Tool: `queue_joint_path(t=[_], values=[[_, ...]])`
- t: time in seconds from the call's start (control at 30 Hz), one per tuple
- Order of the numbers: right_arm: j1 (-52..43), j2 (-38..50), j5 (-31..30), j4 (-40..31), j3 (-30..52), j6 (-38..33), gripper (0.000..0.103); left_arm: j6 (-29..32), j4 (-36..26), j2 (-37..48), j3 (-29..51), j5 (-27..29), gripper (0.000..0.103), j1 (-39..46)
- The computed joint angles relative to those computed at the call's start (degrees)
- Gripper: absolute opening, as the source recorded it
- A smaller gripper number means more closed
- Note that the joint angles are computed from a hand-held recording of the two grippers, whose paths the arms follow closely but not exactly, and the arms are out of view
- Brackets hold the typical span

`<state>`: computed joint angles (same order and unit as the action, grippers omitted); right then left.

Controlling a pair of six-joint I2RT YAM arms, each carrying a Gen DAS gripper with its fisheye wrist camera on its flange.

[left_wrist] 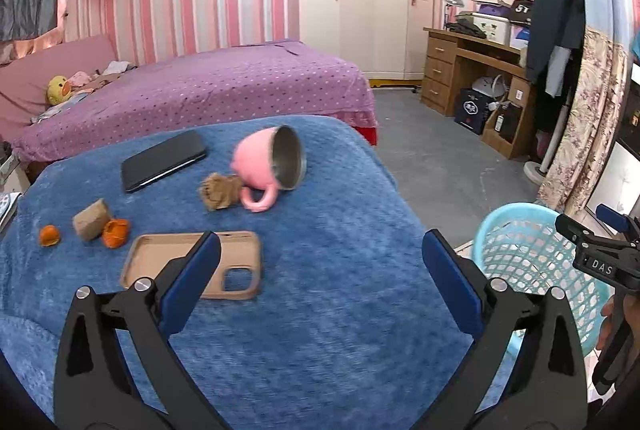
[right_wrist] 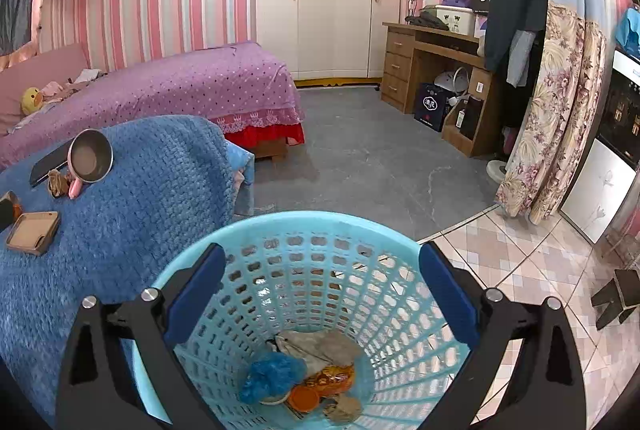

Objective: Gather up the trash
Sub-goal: 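Move both open tools back over the blanket toward the remaining items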

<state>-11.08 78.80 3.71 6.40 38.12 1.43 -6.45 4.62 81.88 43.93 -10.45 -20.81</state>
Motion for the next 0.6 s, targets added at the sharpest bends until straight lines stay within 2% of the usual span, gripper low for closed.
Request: queue_joint_path(t=[0.3, 0.6], values=[[9.4, 2.0, 5.8, -0.5, 3.3, 5.8, 0.098, 4.8, 0.3, -3.8, -1.9, 4.1, 0.097, 11.0], [18.7, 6.5, 10.5, 0.1, 6.4, 9.8, 0.098, 7.7, -0.2, -2.2, -1.5, 10.5, 0.097, 22.3]])
